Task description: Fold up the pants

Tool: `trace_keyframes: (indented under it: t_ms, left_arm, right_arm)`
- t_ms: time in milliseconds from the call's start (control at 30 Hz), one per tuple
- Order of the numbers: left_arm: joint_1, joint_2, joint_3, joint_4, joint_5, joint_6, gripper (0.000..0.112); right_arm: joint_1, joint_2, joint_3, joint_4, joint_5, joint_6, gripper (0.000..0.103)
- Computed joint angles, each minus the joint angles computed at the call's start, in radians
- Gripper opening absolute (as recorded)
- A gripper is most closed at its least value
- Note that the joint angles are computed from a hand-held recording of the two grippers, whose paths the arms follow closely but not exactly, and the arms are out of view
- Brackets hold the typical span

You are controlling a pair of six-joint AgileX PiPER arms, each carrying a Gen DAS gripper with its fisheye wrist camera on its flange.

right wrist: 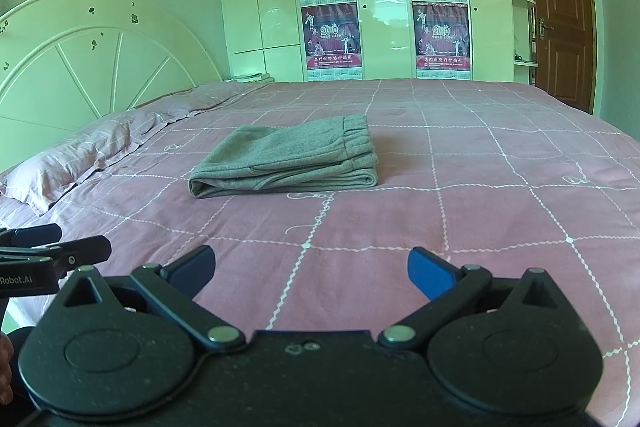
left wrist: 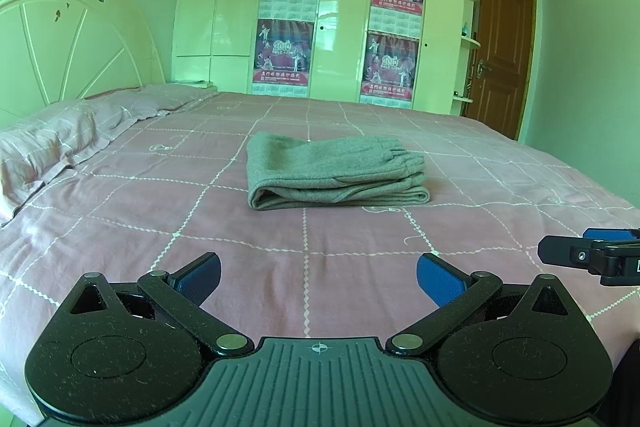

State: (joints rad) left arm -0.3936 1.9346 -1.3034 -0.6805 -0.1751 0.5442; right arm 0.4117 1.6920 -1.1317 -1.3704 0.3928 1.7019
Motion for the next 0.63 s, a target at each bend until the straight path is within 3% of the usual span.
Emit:
trace_keyframes:
  t_ms: [133, 300, 533, 633]
  left_arm:
    - [-0.001, 0.000, 0.000, 0.000, -0.002, 0.002, 0.103]
    - [-0.003, -0.003, 0.028, 0.202, -0.043, -0.178, 0.103]
    - [0.002, -0.011, 0.040, 0.297, -0.050, -0.271, 0.103]
    - [0.004, -0.009, 0.032, 0.259, -0.034, -0.248, 0.103]
  right_arm:
    - [0.003, 0.002, -0.003, 0.009, 0.004, -0.007, 0.097]
    - [0.003, -0.001, -0.001, 0.014, 0.004, -0.013, 0.097]
    - [0.002, -0.002, -0.001, 0.015, 0.004, -0.017, 0.097]
    - [0.001, -0.001, -0.001, 0.016, 0.003, -0.018, 0.097]
